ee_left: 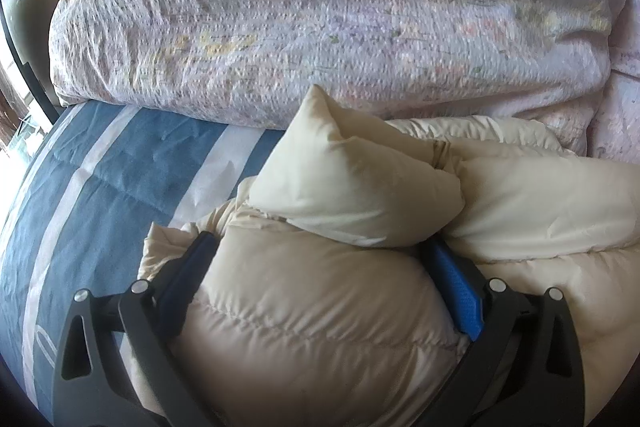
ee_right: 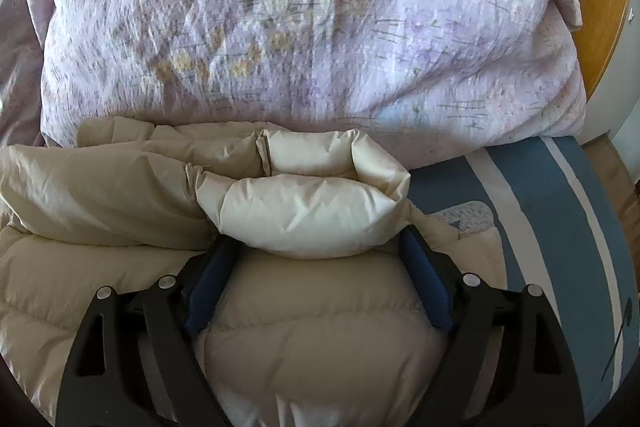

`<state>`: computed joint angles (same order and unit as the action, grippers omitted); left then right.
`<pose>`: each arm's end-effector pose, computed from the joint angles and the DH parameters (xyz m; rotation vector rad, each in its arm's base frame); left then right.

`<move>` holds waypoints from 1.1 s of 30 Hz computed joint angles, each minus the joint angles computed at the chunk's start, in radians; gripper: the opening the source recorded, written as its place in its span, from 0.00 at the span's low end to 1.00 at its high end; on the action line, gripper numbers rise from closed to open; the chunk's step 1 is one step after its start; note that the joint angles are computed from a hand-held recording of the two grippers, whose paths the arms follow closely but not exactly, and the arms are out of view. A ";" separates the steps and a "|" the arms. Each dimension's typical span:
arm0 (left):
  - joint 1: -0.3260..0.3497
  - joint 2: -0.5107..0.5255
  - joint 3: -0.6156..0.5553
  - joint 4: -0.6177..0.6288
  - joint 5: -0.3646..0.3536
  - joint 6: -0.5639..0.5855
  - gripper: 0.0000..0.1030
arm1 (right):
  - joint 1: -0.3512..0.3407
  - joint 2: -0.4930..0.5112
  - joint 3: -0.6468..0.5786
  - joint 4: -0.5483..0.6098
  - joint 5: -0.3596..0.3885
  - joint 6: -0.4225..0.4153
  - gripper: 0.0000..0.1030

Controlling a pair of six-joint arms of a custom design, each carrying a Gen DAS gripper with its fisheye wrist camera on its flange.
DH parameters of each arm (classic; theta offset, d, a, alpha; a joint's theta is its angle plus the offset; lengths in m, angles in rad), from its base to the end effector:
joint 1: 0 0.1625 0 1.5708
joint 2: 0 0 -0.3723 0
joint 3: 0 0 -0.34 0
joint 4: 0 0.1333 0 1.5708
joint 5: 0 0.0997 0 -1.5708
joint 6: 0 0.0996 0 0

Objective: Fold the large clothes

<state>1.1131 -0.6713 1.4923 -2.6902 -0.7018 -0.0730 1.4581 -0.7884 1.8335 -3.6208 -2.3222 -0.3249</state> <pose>-0.0939 -0.6643 0.1131 0.2829 2.2936 -0.6150 0.0033 -0.5518 0.1776 -0.2249 -2.0874 0.9249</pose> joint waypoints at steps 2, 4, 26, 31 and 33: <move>-0.006 -0.027 0.004 0.066 -0.002 -0.035 0.97 | 0.008 -0.049 0.010 0.120 -0.017 0.071 0.82; -0.018 -0.083 0.026 0.151 -0.033 -0.072 0.97 | 0.020 -0.116 0.044 0.204 -0.001 0.133 0.82; 0.082 -0.388 0.232 0.320 -0.305 -0.276 0.94 | -0.223 -0.578 0.477 0.460 0.495 0.391 0.85; 0.081 -0.403 0.277 0.250 -0.374 -0.262 0.64 | -0.249 -0.572 0.506 0.431 0.581 0.377 0.44; 0.091 -0.408 0.289 0.229 -0.431 -0.275 0.44 | -0.264 -0.579 0.530 0.398 0.626 0.409 0.33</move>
<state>1.2043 -1.0791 1.7816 -2.4617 -1.1327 -0.3476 1.1942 -1.3679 2.3633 -3.2229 -1.6964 0.0837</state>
